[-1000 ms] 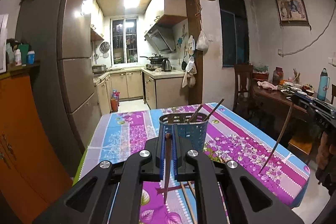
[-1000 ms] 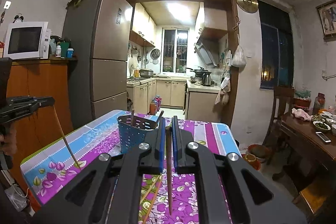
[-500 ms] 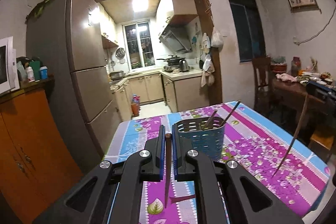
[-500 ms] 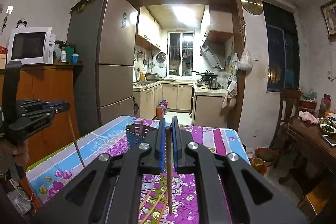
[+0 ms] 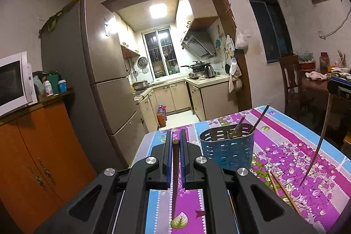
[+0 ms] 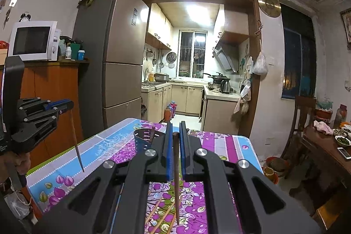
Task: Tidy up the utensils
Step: 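Lift the left tool's chopstick over the blue holder while the right tool carries its chopstick there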
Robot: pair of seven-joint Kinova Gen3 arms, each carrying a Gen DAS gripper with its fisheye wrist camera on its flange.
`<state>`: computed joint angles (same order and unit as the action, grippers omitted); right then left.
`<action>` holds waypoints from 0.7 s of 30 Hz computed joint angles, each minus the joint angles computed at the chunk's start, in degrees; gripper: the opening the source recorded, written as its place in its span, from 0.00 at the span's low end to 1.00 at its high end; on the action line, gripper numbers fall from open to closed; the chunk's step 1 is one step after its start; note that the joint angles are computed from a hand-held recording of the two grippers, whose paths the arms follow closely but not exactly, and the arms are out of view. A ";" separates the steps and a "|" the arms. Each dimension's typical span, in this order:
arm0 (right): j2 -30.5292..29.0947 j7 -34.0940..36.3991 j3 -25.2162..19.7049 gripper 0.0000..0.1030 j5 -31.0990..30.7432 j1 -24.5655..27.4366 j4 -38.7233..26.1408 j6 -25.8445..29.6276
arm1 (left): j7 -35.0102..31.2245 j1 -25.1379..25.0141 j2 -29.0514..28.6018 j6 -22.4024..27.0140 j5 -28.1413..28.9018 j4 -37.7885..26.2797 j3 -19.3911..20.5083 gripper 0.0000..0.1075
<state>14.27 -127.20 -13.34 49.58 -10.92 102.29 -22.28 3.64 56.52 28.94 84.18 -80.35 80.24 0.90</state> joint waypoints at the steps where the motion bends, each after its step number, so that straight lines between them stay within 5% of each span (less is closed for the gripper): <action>1: 0.01 0.08 0.00 0.05 -0.04 -0.11 -0.05 0.14 | -0.07 0.14 0.25 0.32 0.00 -0.26 -0.01 0.07; 14: 1.51 -2.33 -1.67 0.05 3.47 -0.66 -4.27 2.28 | -1.17 -0.17 0.96 -0.59 -0.68 -1.37 -0.75 0.07; 21: 4.88 -11.18 -4.04 0.05 10.65 -0.91 -13.02 4.91 | -1.16 -3.90 -2.41 -8.32 -5.86 -2.24 -1.67 0.07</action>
<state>19.15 -138.38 -17.38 60.23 -11.83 89.26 -17.37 2.48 52.62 26.53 75.86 -86.21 78.00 -0.77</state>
